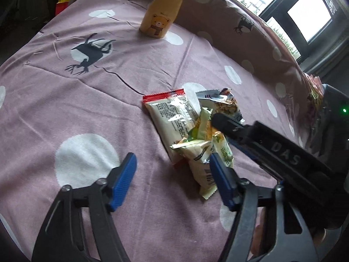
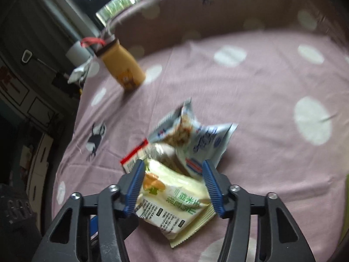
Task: Organize snacks
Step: 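Move the open right gripper back to the white-green snack pack, then close the right gripper on the white-green snack pack, then lift the white-green pack with the right gripper and carry it over the green box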
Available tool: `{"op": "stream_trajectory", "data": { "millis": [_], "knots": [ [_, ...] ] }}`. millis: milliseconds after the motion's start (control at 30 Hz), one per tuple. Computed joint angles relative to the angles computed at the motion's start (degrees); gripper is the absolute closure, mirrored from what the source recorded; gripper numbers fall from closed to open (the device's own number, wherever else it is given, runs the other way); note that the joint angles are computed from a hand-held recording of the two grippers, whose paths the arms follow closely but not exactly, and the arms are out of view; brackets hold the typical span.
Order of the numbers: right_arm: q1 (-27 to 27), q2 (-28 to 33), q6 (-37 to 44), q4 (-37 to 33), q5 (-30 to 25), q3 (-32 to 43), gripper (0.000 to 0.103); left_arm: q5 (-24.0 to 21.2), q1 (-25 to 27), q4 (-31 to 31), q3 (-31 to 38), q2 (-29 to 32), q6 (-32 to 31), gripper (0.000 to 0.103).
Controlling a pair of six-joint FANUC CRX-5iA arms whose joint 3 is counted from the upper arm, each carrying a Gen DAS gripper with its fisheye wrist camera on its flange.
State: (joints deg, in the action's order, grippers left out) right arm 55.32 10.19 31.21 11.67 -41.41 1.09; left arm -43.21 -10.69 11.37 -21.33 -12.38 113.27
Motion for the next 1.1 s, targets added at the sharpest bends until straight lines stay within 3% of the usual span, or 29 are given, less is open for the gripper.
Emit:
{"op": "stream_trajectory", "data": {
  "millis": [100, 200, 267, 400, 567, 667, 1100],
  "knots": [
    [-0.22, -0.38, 1.45, -1.56, 0.56, -0.32, 0.052, 0.61, -1.20, -3.03, 0.93, 0.47, 2.90, 0.042],
    [-1.62, -0.81, 7.00, -8.91, 1.39, 0.69, 0.058, 3.01, -0.55, 1.48, -1.26, -0.08, -0.83, 0.071],
    [-2.73, -1.02, 10.74, -14.35, 0.56, 1.69, 0.058, 3.46, -0.78, 1.67, -1.40, -0.23, -1.16, 0.078],
    [-3.07, -0.68, 12.38, -17.81, -1.18, 2.82, 0.059, 2.81, -1.62, 0.30, -0.53, -0.11, -0.65, 0.090],
    [-1.89, -2.26, 10.25, -16.28, -0.42, 1.33, 0.059, 2.55, -2.59, 0.16, -0.07, -0.21, -1.36, 0.094],
    [-1.63, -3.67, 9.79, -16.56, 0.88, 0.20, 0.059, 3.78, -2.53, 3.27, -1.35, -0.96, -3.91, 0.095],
    [2.99, -12.61, -8.49, 3.10, 8.42, -11.51, 0.059, 7.93, -5.65, 5.18, -2.02, -4.49, -8.50, 0.095]
  ]
}}
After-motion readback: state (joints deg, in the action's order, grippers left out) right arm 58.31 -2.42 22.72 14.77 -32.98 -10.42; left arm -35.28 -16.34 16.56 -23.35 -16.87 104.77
